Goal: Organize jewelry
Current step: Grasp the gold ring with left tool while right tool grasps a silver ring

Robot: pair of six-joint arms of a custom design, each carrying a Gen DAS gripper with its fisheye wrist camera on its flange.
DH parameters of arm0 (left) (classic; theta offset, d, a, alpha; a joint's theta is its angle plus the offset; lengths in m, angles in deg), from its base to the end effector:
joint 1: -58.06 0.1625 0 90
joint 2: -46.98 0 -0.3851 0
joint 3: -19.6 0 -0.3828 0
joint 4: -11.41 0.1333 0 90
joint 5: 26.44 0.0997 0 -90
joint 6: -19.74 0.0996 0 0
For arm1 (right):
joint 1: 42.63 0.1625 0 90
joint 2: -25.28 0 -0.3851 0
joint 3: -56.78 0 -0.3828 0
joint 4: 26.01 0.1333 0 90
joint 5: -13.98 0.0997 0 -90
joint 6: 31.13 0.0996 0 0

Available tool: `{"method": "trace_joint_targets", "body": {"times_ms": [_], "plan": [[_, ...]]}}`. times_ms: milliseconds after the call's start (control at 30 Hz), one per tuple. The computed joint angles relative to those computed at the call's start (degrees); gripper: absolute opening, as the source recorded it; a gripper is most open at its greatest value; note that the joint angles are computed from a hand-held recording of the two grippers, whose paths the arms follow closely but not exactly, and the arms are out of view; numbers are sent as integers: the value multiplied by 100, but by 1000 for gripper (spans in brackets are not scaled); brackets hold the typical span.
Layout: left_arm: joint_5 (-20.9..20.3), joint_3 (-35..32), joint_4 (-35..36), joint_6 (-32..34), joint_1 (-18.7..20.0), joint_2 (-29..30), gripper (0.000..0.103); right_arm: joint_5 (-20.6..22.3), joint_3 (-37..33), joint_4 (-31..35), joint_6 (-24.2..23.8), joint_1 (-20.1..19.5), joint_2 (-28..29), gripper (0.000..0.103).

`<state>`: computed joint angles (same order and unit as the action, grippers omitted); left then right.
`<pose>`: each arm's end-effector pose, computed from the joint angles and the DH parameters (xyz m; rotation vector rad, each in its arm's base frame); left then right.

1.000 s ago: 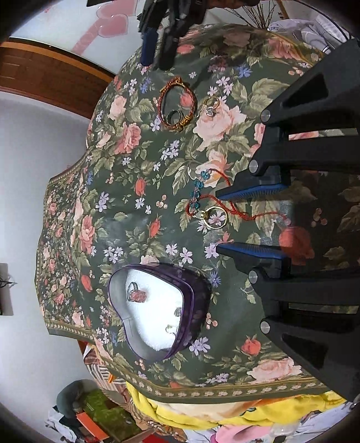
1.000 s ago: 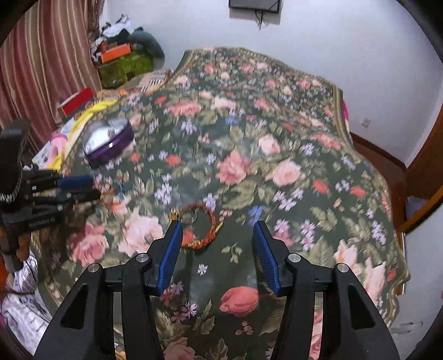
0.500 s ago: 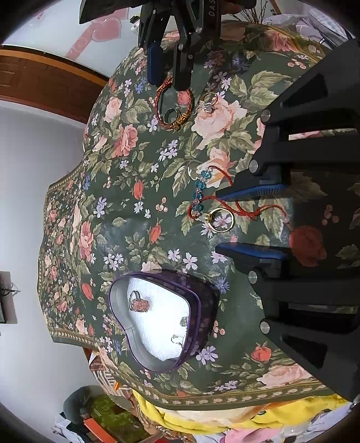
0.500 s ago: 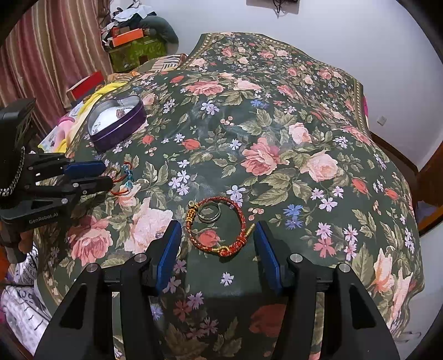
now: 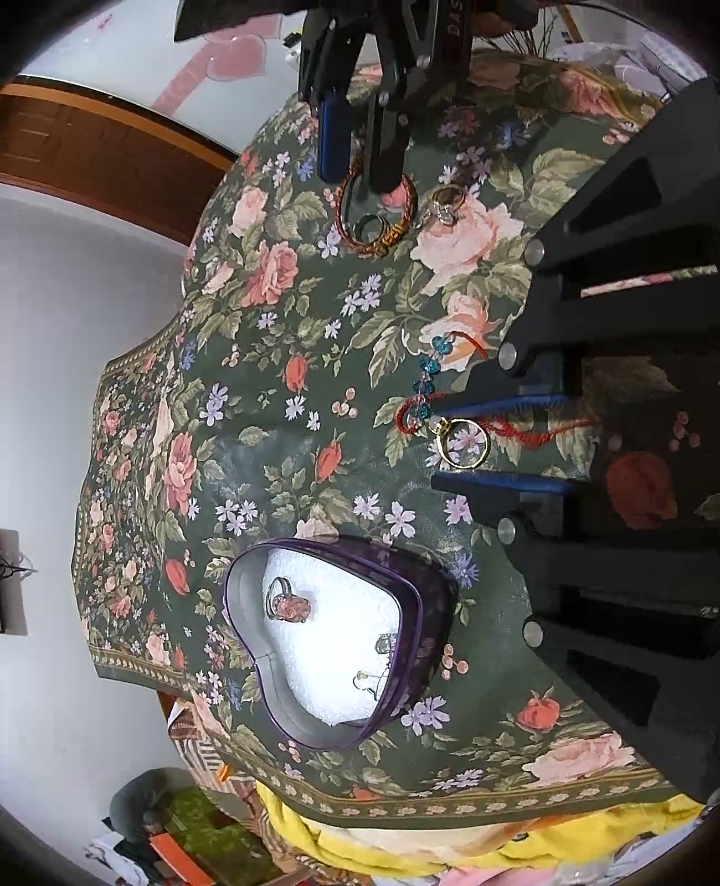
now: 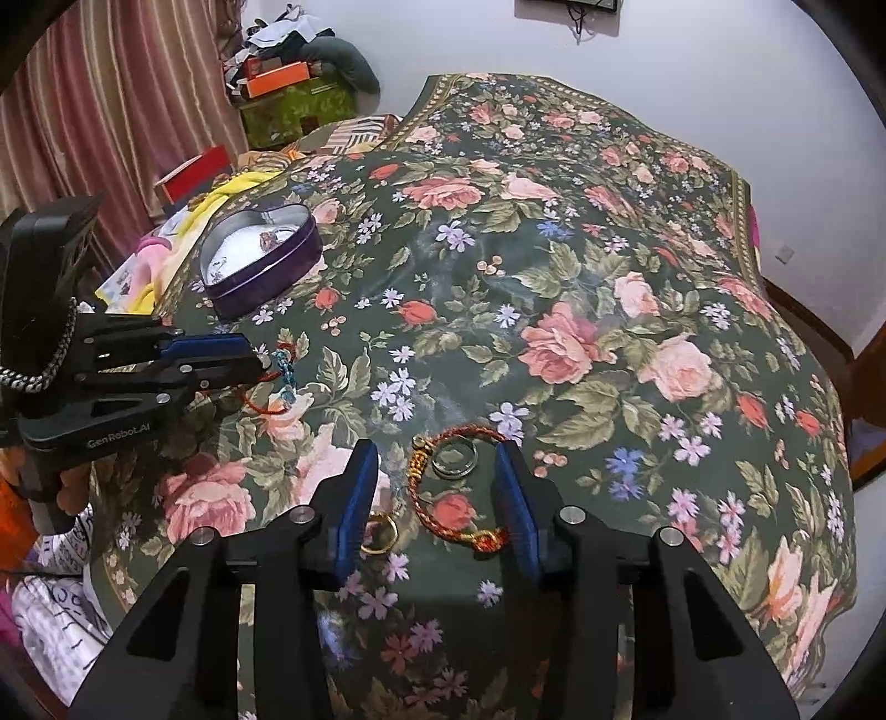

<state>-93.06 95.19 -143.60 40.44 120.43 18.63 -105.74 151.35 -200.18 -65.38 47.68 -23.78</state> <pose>-0.1816 -0.7195 0.0077 1.0325 2.5159 -0.4581 0.0875 -0.6520 0.1751 0.4978 -2.3497 0.6172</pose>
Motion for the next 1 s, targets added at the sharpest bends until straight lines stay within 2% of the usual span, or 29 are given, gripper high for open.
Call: {"method": "trace_joint_targets", "body": {"times_ms": [67, 333, 500, 633, 700, 733, 1000], "plan": [[40, 95, -121, 93, -24, -39, 18, -150, -138, 191, 28, -7, 89, 30], [196, 259, -310, 276, -63, -115, 18, -417, -371, 459, -10, -35, 235, 30], [-38, 128, 9, 55, 40, -130, 19, -451, -463, 504, -95, -35, 301, 30], [-69, 117, 49, 54, 42, -135, 21, -488, -509, 483, -179, -19, 354, 29], [-82, 112, 72, 67, 32, -130, 25, -410, -514, 565, -141, -31, 338, 19], [-71, 114, 68, 77, 25, -125, 27, -380, -517, 602, -99, -36, 329, 18], [117, 135, -87, 175, 3, -82, 26, -139, -312, 424, 54, -86, 174, 18]]}}
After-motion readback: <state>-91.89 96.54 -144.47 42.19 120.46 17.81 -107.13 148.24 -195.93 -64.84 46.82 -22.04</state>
